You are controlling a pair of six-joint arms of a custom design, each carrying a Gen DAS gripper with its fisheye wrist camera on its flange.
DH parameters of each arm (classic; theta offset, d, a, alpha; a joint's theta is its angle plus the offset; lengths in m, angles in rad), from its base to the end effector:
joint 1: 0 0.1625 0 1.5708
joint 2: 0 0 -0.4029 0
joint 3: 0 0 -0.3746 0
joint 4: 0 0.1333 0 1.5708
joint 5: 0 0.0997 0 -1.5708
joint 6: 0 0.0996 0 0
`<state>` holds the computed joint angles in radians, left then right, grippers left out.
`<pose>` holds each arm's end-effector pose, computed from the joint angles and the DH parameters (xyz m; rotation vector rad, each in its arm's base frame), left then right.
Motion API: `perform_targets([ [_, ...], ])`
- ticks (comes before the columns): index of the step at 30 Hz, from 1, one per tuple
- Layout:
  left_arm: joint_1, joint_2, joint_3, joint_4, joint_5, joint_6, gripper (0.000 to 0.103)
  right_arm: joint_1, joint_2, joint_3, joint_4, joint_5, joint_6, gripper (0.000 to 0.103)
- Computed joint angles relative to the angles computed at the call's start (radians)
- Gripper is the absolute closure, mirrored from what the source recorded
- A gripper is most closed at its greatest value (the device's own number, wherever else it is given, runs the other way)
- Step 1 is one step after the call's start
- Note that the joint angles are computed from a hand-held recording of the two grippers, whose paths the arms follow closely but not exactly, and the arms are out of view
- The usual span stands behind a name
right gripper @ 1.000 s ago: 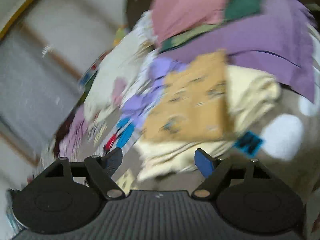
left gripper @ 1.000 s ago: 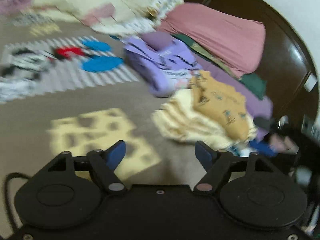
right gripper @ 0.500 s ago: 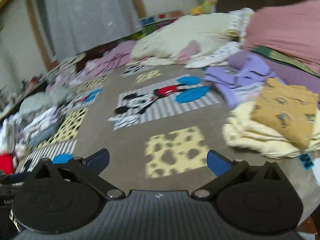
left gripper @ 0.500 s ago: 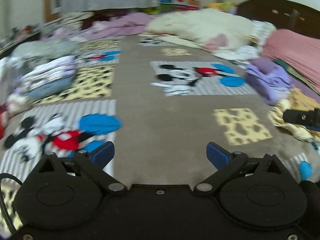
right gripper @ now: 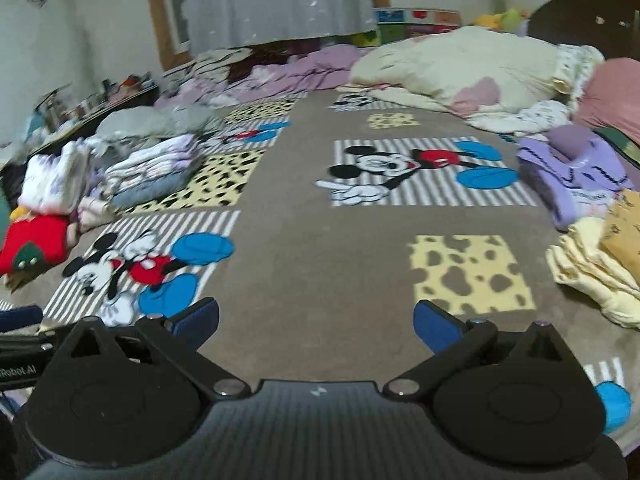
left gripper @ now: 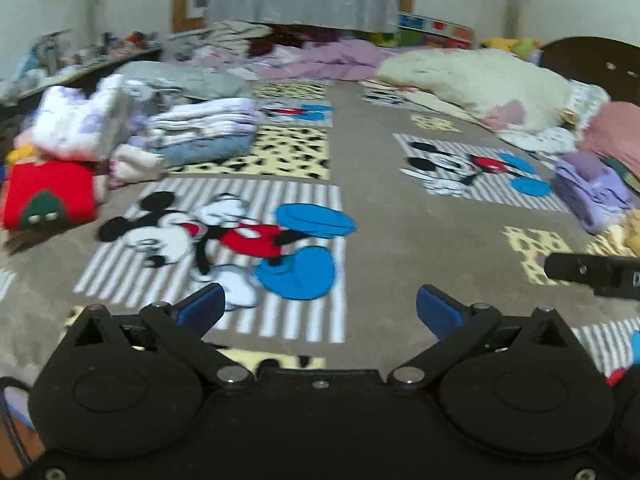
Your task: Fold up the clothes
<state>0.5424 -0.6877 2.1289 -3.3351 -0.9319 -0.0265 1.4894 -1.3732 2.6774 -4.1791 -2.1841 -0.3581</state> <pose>-0.3114 -0.4126 0.0026 1.1397 2.3769 -0.8089 0.0527 -0.2879 0.2709 -0.1983 -1.9996 1.3205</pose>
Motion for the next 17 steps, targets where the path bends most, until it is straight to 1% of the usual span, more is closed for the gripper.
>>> perform_targets([
  [2,0.0,-0.016,0.007,0.031,0.015,-0.03,0.0,0.022,0.024,-0.007,-0.002,-0.016,-0.003,0.0],
  [8,0.026,-0.054,0.003,0.145,-0.02,-0.114,0.0,0.061,0.064,-0.012,-0.01,-0.034,-0.008,0.0],
  [10,0.016,-0.049,0.009,0.136,0.0,-0.116,0.0,0.065,0.065,-0.009,-0.01,-0.037,-0.006,0.0],
  [12,0.018,-0.052,0.011,0.14,-0.015,-0.125,0.0,0.063,0.061,-0.005,-0.007,-0.035,-0.002,0.0],
  [15,0.01,-0.048,0.022,0.114,-0.006,-0.122,0.0,0.053,0.051,0.002,-0.003,-0.024,0.007,0.0],
  [17,0.009,-0.047,0.027,0.09,-0.015,-0.109,0.0,0.048,0.05,0.006,-0.006,-0.019,0.007,0.0],
])
